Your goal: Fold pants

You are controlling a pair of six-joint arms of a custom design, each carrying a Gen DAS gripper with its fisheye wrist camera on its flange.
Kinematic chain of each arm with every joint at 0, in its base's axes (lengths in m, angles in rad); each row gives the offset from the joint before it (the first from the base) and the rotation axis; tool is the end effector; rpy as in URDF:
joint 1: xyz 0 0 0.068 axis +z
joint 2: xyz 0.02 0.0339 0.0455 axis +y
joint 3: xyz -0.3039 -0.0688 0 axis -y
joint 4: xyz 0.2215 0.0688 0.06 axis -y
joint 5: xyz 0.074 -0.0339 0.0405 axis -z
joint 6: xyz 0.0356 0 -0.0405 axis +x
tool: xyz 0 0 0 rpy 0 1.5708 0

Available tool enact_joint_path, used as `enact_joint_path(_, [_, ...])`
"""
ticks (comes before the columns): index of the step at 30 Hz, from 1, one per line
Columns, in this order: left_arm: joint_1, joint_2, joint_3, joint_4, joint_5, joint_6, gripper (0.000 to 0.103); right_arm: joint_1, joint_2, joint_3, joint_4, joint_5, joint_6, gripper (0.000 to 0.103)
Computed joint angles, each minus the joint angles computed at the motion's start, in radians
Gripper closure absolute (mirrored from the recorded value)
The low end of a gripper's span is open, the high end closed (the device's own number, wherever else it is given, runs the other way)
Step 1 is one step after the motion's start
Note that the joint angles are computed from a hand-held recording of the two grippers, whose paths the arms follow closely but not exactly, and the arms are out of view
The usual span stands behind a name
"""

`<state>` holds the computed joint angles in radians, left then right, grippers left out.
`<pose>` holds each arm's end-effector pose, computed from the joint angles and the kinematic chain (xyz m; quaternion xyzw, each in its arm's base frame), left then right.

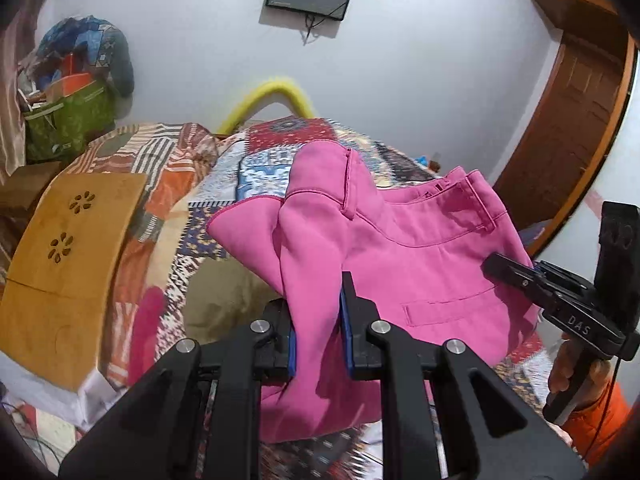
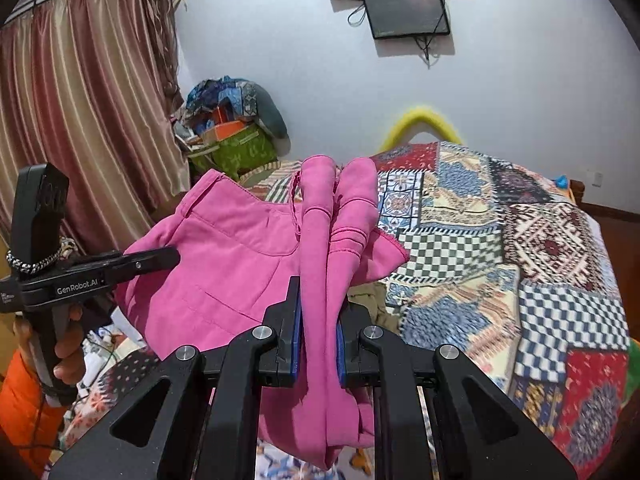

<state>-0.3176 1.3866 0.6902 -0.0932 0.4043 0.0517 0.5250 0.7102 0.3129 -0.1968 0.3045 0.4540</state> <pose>0.2311 -0.0907 0.2404 0.2415 0.8764 -0.2335 0.3451 0.0975 0.0441 0.2208 0.0401 0.8749 0.0998 0.4723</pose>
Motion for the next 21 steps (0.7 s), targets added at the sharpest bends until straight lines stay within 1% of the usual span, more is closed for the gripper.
enact_joint_path(4, [0.046, 0.161, 0.028, 0.086, 0.027, 0.025, 0.087, -0.091, 0.18, -0.062, 0.229, -0.087, -0.029, 0.091])
enact_joint_path(7, [0.062, 0.292, 0.048, 0.161, 0.025, 0.027, 0.086, -0.179, 0.344, -0.11, 0.417, -0.188, -0.029, 0.091])
enact_joint_path(9, [0.069, 0.395, 0.075, 0.198, 0.026, 0.023, 0.086, -0.218, 0.468, -0.141, 0.546, -0.227, -0.027, 0.091])
enact_joint_path(12, [0.066, 0.515, 0.117, 0.215, 0.007, 0.021, 0.086, -0.221, 0.679, -0.17, 0.714, -0.22, -0.028, 0.092])
enact_joint_path(15, [0.046, 0.616, 0.138, 0.248, -0.067, 0.038, 0.084, -0.189, 0.848, -0.161, 0.784, -0.173, -0.038, 0.092])
enact_joint_path(17, [0.038, 0.644, 0.117, 0.306, -0.1, 0.046, 0.074, -0.175, 0.921, -0.159, 0.815, -0.147, -0.051, 0.092])
enact_joint_path(18, [0.041, 0.651, 0.102, 0.335, -0.104, 0.048, 0.072, -0.171, 0.94, -0.158, 0.817, -0.142, -0.054, 0.091])
enact_joint_path(20, [0.048, 0.656, 0.088, 0.359, -0.113, 0.04, 0.058, -0.182, 0.958, -0.155, 0.811, -0.154, -0.061, 0.09])
enact_joint_path(21, [0.051, 0.654, 0.089, 0.351, -0.123, 0.034, 0.053, -0.177, 0.958, -0.155, 0.803, -0.149, -0.057, 0.09])
